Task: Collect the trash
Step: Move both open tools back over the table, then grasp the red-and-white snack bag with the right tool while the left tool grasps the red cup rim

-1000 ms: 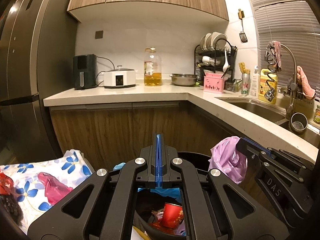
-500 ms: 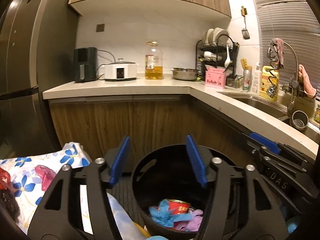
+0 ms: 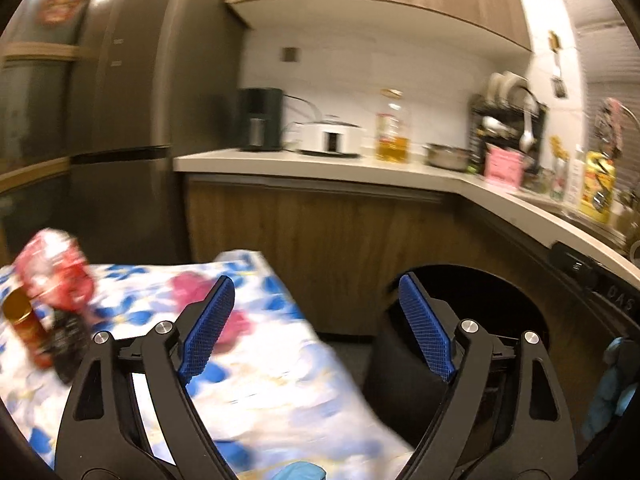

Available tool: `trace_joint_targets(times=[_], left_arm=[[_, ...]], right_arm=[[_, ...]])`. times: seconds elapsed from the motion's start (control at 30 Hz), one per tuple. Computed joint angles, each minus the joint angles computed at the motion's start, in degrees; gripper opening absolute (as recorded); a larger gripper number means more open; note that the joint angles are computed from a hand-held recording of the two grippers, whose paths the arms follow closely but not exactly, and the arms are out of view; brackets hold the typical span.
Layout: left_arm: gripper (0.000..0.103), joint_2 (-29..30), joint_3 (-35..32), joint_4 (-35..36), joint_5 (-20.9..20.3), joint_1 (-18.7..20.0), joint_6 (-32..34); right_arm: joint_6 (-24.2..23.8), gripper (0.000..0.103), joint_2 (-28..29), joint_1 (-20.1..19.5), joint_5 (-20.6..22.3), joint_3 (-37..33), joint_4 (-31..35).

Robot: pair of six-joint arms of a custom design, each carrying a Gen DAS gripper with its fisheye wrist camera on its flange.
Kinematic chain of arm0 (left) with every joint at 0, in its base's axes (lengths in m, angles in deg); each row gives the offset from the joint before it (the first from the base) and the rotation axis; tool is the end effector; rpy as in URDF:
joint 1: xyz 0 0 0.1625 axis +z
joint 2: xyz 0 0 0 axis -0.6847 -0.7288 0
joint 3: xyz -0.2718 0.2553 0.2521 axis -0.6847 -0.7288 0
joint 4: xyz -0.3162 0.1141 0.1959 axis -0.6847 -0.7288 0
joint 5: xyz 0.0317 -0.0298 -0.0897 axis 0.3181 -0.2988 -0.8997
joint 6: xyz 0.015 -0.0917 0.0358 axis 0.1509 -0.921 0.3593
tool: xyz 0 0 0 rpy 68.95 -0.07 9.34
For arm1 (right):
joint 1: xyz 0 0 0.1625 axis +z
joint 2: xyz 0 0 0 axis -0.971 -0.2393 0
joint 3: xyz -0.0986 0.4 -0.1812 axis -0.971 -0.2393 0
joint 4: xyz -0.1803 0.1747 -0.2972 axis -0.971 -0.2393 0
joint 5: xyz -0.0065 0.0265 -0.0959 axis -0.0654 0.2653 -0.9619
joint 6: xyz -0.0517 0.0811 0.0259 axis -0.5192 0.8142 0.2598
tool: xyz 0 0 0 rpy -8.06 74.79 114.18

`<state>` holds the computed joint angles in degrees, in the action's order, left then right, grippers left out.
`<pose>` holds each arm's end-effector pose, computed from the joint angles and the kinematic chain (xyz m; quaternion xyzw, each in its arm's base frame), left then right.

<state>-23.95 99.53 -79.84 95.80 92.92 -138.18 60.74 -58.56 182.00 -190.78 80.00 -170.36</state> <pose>-0.1821 -0.5383 0.1778 0.2165 0.7566 -0.5482 0.2831 0.2375 -0.5243 0.1384 0.1366 -0.7722 0.5674 0.2510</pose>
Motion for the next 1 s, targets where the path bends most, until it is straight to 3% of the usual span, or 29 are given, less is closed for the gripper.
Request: trace_joint_targets(times=[0.13,0.37,0.47,0.63,1.0], left_arm=[[0.083,-5.48,7.58,-11.29,-6.69,-0.34,5.21],[0.083,-15.96,17.88,-26.31,-14.36,0.34,16.00],[0.083,-19.89,19.38,-27.36,-15.63,1.27,17.98],[0.083,-27.33,24.52,-35.25,-17.26,1.89,25.82],[0.083,-39.55,28.74,-35.50,-20.51,5.32,28.24]], right_arm=[[0.63,0.076,1.34,0.98,0.88,0.30,0.50],[0.20,0.076,5.67,4.05,3.42,-2.28,4.65],[0.53,0.076,7.67,5.58,4.44,-4.15,7.13],[1.66,0.076,11.68,8.57,6.87,-8.53,11.92],[1.37,0.076,21.17,14.59,12.91,-22.66,27.60]])
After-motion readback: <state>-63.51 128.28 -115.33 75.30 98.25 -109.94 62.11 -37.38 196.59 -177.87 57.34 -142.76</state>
